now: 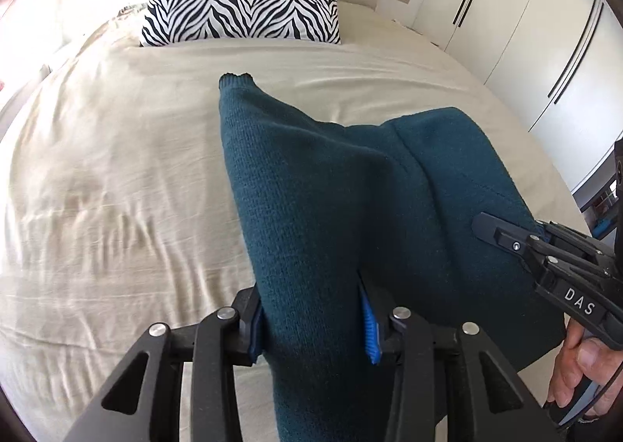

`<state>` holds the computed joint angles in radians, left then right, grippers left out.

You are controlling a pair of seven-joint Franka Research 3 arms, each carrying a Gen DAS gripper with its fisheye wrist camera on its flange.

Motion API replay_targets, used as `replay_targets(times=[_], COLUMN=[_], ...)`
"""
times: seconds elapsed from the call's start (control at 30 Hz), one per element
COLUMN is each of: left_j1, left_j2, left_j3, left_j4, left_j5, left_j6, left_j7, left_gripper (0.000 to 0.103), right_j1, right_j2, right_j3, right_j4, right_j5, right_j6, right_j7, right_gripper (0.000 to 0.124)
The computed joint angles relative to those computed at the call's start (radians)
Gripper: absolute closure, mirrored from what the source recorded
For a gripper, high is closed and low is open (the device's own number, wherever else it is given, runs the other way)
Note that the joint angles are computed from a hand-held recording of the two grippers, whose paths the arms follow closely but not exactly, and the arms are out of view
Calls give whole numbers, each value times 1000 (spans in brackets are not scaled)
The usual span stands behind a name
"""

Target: Fold small clothes

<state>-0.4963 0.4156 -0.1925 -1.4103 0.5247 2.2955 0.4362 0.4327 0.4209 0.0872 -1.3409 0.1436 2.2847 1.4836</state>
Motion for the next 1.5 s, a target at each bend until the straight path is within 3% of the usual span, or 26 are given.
replay_targets(times=[0.2,0.4,0.67,0.8,1.0,1.17,1.37,1.5], left_j1=[-2,41,75,81,80,74,73,82], left_j2=[-217,-383,-500,-490,-472,-466,-475,-495], left_j3=[-22,-81,-132,-142,-144,-148,-144,-143], left_j4=[-250,-461,-665,-705,-692,-684,-700,-731], left_j5=[83,82,21,25,54,71,91,85], left_j6=[-17,-23,11,26,15,-10,-25,9], left_j7=[-81,-147,-211,-235,-250,-261,-299,-321], left_gripper=[61,61,60,56,50,45,27,25], right_j1=[43,91,125,137,47,30,36,50], right_j2=[-167,-236,-286,-242,-240,-247,-265,-336], right_j3=[42,84,118,110,124,126,103,92], right_j4=[-218,-323,-463,-479,-568,-596,-587,-626], right_j5=[39,77,148,129,456,579,536,444], right_j6=[111,143,186,184,203,206,187,236], right_j7=[48,104,92,125,-26,-88,-14,78], right_gripper=[104,104,104,103,90,86,79,79])
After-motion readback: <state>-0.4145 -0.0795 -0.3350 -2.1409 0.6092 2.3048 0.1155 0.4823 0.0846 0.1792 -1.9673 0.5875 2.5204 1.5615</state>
